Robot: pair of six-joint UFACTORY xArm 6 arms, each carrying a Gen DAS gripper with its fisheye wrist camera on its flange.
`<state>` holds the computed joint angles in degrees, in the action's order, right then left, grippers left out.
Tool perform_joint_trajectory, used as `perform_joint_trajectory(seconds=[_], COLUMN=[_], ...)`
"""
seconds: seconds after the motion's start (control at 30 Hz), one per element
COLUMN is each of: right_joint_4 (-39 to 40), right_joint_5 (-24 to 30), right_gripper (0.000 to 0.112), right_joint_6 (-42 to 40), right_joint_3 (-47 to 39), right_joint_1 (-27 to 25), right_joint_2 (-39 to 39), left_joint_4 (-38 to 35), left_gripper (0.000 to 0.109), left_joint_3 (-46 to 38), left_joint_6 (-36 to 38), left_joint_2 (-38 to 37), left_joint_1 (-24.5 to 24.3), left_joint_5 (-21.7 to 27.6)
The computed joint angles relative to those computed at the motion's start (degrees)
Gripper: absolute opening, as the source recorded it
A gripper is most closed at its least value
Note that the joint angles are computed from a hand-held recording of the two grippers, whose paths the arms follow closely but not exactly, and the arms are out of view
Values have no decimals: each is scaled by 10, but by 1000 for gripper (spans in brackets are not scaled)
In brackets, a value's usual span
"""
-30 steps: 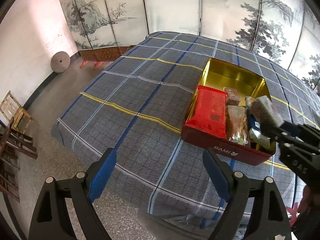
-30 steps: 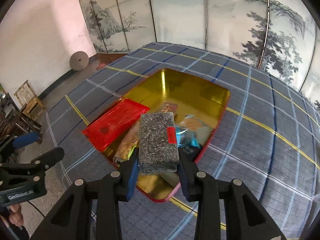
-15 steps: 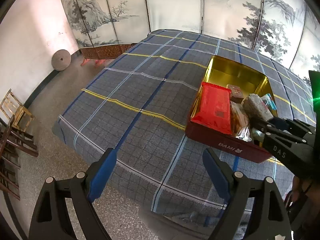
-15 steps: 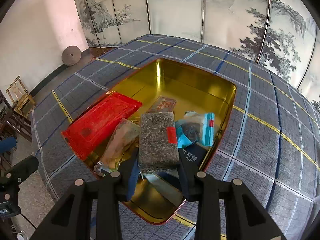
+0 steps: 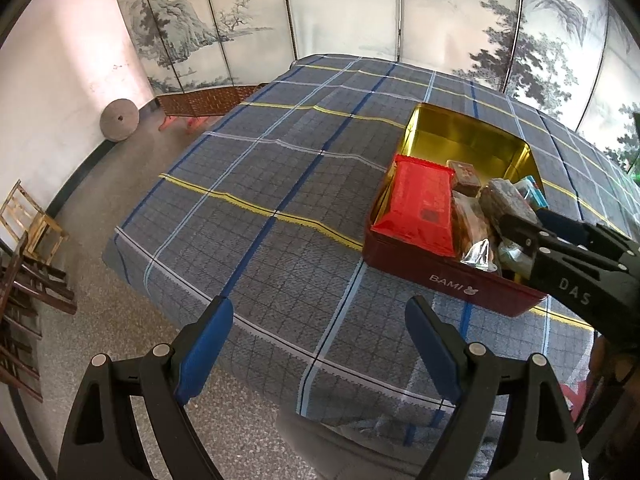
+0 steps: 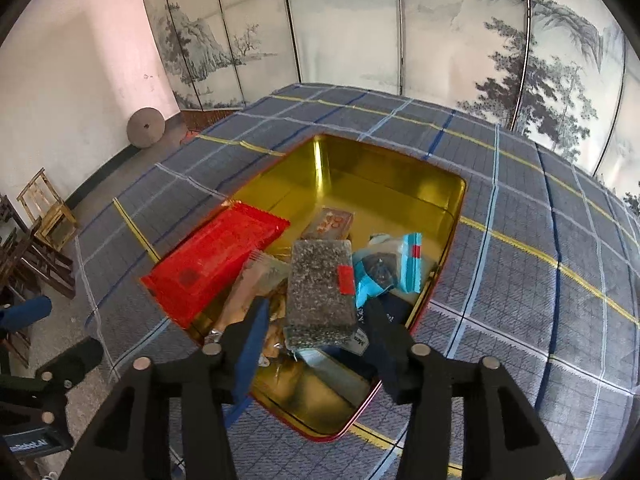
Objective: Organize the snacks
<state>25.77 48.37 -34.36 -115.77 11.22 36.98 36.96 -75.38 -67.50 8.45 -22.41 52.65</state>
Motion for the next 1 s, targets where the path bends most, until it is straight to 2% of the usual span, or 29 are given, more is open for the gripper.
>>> perform_joint_trajectory(seconds=[0.07, 0.13, 0.3, 0.67, 0.8, 1.0], right_joint_4=[8, 16, 47, 39, 35, 23], right_joint_5=[-4, -6, -32, -22, -6, -9], right_gripper=[55, 65, 79, 82, 82, 82], right_joint_6=[-8, -12, -22, -30, -28, -22], right_joint_3=[10, 20, 70, 161, 168, 173], right_joint_1=[-1, -3, -13, -38, -44, -47], right_joint_2=[-11, -21, -63, -133, -137, -137], left_joint_4=[0, 1, 4, -1, -4, -4], left_gripper=[86, 86, 88, 89, 93, 95], left_joint_3=[0, 0, -5, -34, -39, -47], left_joint_6=[0, 0, -2, 10, 12, 15], left_joint_2=[-1, -2, -1, 19, 23, 28], left_joint_1=[-2, -3, -8, -20, -22, -25], left_joint_5=[-1, 1, 6, 20, 24, 31])
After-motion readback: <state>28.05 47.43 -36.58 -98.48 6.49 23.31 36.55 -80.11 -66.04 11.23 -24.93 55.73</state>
